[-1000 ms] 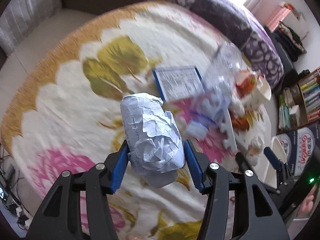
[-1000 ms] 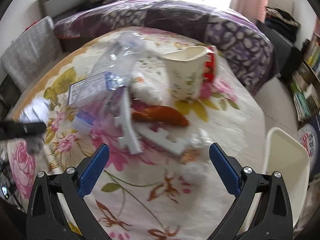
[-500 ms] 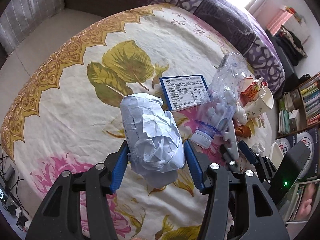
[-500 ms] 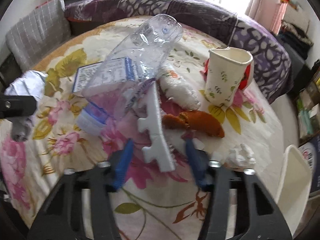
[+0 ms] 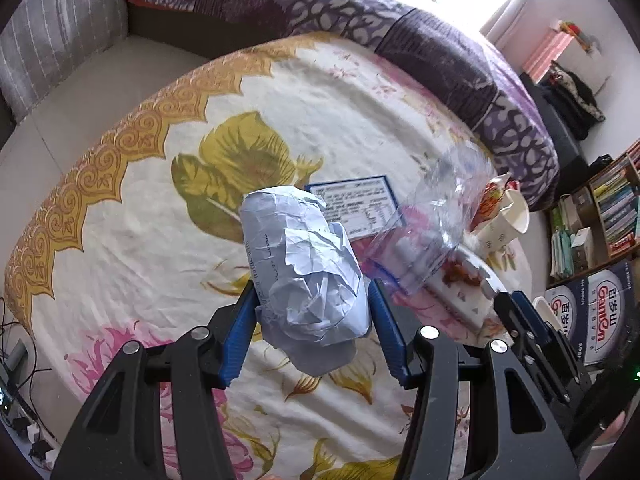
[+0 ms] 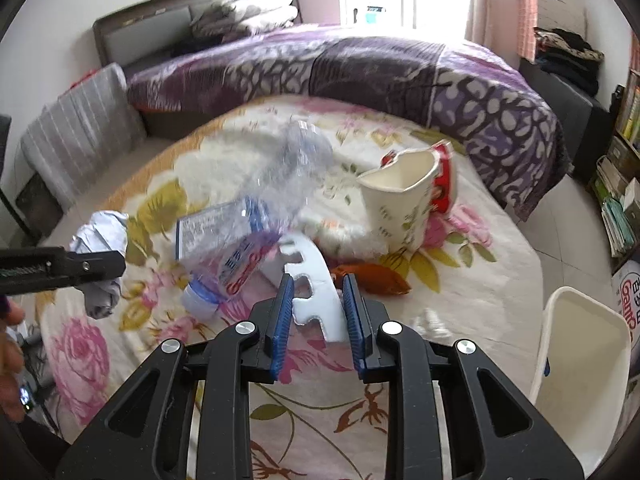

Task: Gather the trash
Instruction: 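Grasp the pink foam strip with the right tool, then carry the pink foam strip over the white bin and open the right tool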

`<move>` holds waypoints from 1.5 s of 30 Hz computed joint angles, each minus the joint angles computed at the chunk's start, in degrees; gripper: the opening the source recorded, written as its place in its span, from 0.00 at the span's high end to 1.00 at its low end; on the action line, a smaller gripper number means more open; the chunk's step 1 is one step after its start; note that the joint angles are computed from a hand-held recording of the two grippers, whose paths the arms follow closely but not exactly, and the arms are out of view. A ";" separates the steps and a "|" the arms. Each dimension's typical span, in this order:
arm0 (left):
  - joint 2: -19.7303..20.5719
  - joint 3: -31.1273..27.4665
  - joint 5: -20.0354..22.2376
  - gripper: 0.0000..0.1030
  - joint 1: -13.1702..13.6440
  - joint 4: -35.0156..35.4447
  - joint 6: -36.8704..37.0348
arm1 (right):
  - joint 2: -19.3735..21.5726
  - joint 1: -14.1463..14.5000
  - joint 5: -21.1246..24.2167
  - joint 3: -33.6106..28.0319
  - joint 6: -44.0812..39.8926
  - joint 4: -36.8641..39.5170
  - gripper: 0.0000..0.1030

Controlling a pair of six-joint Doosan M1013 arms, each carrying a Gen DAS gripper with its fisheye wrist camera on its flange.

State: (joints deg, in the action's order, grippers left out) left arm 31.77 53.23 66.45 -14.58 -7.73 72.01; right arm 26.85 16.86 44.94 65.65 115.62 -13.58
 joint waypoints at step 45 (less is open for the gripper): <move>-0.20 0.37 -2.23 0.47 -0.52 -0.45 2.43 | 2.00 1.68 10.11 -0.12 -6.61 3.82 0.78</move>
State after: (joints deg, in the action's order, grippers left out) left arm 31.58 53.60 64.22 -15.10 -8.18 74.44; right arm 28.86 18.54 55.05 65.54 109.01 -9.76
